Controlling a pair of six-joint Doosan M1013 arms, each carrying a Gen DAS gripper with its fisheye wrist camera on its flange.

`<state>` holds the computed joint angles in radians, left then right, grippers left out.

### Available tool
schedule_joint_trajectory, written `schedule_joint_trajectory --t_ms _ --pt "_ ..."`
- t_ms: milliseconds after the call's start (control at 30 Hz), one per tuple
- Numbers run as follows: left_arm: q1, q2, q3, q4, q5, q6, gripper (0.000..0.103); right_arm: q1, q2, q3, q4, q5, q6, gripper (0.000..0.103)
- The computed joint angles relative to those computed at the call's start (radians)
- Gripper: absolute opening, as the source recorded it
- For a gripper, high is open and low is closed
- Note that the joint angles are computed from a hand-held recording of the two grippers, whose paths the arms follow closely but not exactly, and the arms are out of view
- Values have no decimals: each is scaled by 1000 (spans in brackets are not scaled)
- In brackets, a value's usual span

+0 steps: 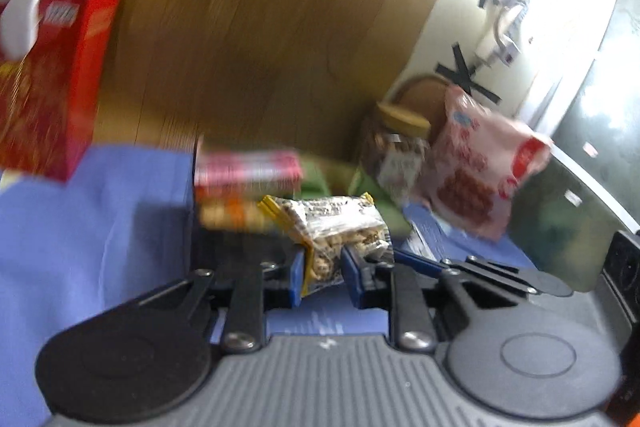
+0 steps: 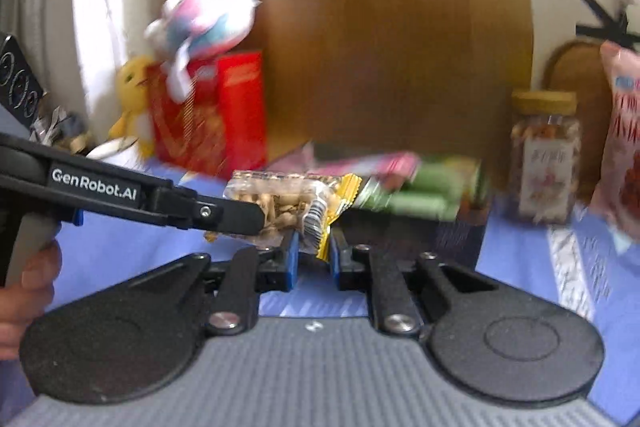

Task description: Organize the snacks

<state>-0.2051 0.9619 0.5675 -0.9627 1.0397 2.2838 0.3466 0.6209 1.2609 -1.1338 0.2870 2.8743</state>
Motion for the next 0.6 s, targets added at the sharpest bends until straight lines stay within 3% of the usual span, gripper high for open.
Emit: schedule_joint_trajectory --t_ms 167,233,267,367,433,533,600 --pt "-36 162 -324 201 21 -232 27 -37 66 -127 346 38 -291 23" --pt "-49 189 -378 291 20 -284 31 -40 63 -128 326 59 -237 24" --pt "-48 173 -342 291 4 -277 31 -41 50 -101 277 42 -169 24" --pt "-24 60 -103 142 -101 -156 31 -42 -9 7 106 -20 66 24" --pt "-10 -3 27 41 -131 -48 31 -46 -59 98 83 -72 158 24" --pt "2 -47 113 -7 -51 28 31 -45 -130 238 153 -136 206 25" --pt "6 -54 135 1 59 25 31 -34 -164 307 144 -143 253 25"
